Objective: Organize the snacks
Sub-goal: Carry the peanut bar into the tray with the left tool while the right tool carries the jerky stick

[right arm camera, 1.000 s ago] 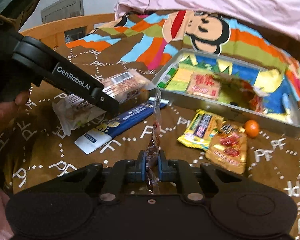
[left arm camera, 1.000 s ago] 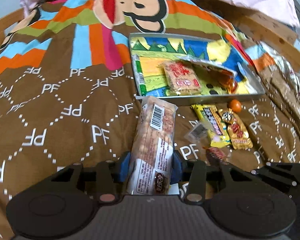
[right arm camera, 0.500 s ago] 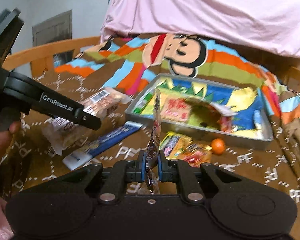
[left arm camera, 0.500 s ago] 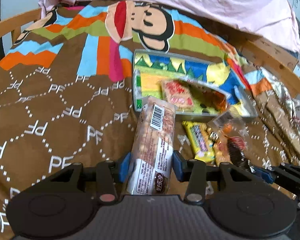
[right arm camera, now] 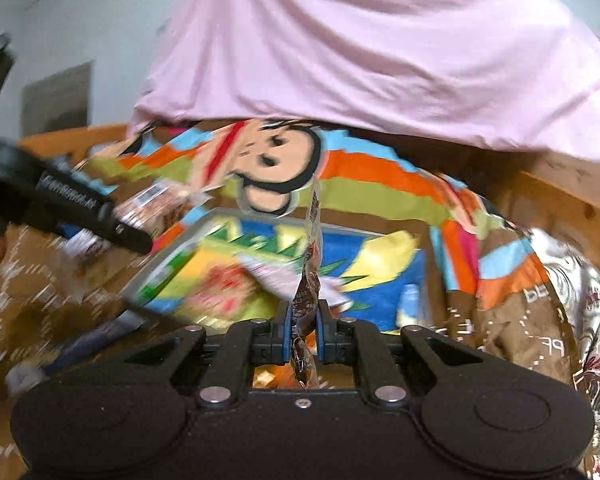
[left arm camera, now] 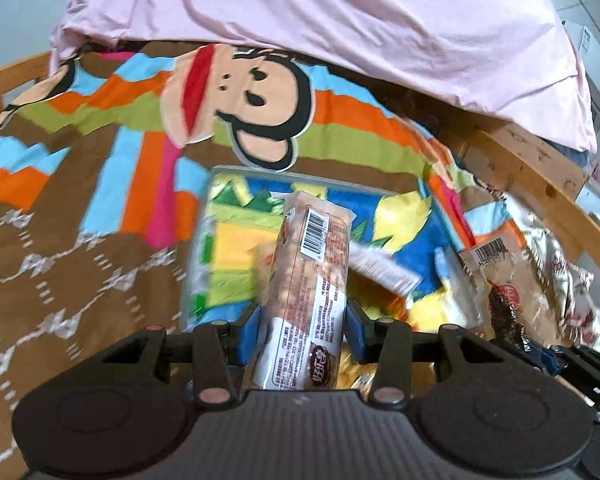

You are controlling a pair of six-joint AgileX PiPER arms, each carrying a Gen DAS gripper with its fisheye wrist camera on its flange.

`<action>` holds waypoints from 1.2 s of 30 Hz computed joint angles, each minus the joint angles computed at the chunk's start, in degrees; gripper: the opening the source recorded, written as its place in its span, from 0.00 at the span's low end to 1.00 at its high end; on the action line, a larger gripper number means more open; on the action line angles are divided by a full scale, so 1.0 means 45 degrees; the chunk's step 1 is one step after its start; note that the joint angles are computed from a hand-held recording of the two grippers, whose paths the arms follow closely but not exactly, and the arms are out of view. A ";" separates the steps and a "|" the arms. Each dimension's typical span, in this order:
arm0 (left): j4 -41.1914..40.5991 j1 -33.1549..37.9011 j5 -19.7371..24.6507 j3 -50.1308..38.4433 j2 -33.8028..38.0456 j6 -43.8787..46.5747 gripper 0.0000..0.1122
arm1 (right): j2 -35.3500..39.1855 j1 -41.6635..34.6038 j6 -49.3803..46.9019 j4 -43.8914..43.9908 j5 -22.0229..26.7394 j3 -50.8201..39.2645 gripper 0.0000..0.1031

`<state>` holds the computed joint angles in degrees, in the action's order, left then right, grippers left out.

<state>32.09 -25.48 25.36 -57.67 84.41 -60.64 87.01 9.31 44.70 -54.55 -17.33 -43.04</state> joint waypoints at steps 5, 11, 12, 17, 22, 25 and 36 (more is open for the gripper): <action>-0.0903 0.0199 -0.0134 -0.2845 0.2616 0.0953 0.43 | 0.1865 -0.1353 0.0300 0.0413 -0.1515 -0.1412 0.12; -0.2900 0.0352 0.0324 -0.6492 0.5600 0.2559 0.43 | 0.3553 -0.2020 0.1367 0.0113 -0.1759 -0.2995 0.12; -0.3102 0.0360 0.0335 -0.6898 0.5961 0.2761 0.43 | 0.3783 -0.2012 0.1272 0.0242 -0.1663 -0.3243 0.12; -0.4074 0.0424 0.0975 -0.9034 0.7756 0.3828 0.43 | 0.4759 -0.1879 0.1916 -0.0268 -0.1311 -0.4404 0.12; -0.4640 0.0466 0.1849 -1.0942 0.9248 0.4693 0.43 | 0.5684 -0.1771 0.4842 -0.3150 -0.0690 -0.5700 0.12; -0.5115 0.0551 0.2313 -1.1938 1.0007 0.4996 0.43 | 0.6129 -0.1635 0.7212 -0.5516 -0.0228 -0.6305 0.12; -0.5121 0.0562 0.2620 -1.3003 1.1057 0.4935 0.42 | 0.7165 -0.1388 0.9506 -0.7679 -0.0006 -0.7246 0.12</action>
